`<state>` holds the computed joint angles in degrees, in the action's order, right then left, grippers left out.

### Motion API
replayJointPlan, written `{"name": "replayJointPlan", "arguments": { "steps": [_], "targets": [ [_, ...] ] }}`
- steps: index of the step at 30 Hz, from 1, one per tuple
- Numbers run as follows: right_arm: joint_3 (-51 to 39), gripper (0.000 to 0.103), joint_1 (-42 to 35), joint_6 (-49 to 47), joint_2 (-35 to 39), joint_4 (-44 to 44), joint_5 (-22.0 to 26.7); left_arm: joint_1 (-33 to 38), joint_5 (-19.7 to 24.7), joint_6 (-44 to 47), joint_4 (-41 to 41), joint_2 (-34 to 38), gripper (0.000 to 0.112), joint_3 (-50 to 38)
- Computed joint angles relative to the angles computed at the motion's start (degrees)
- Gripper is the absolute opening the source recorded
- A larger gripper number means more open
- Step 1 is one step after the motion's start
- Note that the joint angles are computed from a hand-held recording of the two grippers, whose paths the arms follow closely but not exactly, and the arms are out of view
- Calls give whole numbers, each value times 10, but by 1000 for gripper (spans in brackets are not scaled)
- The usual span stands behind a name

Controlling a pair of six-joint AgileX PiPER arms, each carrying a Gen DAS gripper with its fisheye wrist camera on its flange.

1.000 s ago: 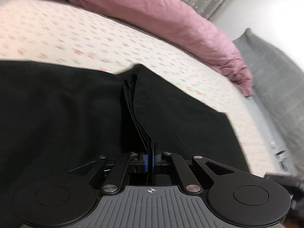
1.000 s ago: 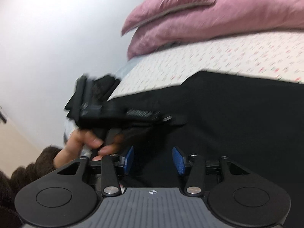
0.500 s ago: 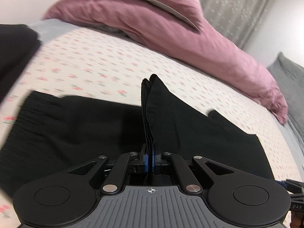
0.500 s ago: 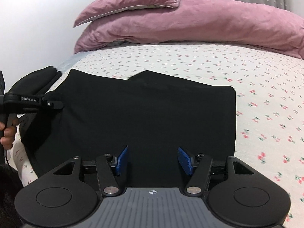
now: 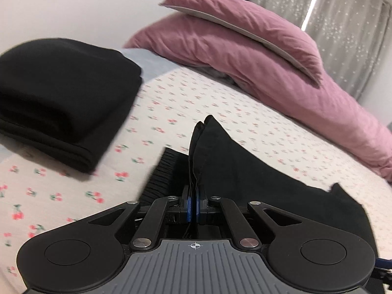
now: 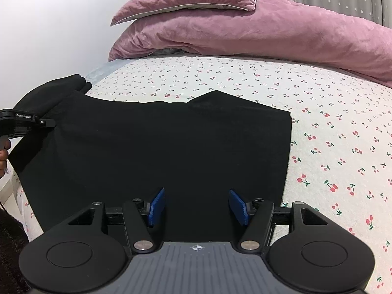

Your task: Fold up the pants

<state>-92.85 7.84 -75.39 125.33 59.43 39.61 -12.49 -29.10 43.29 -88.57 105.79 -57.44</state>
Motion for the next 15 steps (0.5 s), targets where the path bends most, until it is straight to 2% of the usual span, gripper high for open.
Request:
{"name": "replayJointPlan", "arguments": {
  "steps": [3, 7, 10, 11, 13, 15],
  "targets": [
    [-9, 60, 2, 9, 7, -6, -1, -20, -66, 112, -88, 28, 13, -40],
    [-4, 62, 3, 5, 5, -5, -7, -42, -114, 111, -85, 29, 20, -44],
    [4, 68, -8, -13, -2, 11, -4, -75, -167, 72, -44, 21, 52, -28],
    [5, 68, -13, -16, -5, 16, 0, -88, -187, 64, -37, 19, 68, -26],
    [4, 70, -23, -15, -7, 24, 11, -111, -208, 49, -16, 17, 71, -20],
    [0, 71, -35, -4, -6, 25, 24, -127, -193, 49, 11, 15, 77, -19]
  ]
}}
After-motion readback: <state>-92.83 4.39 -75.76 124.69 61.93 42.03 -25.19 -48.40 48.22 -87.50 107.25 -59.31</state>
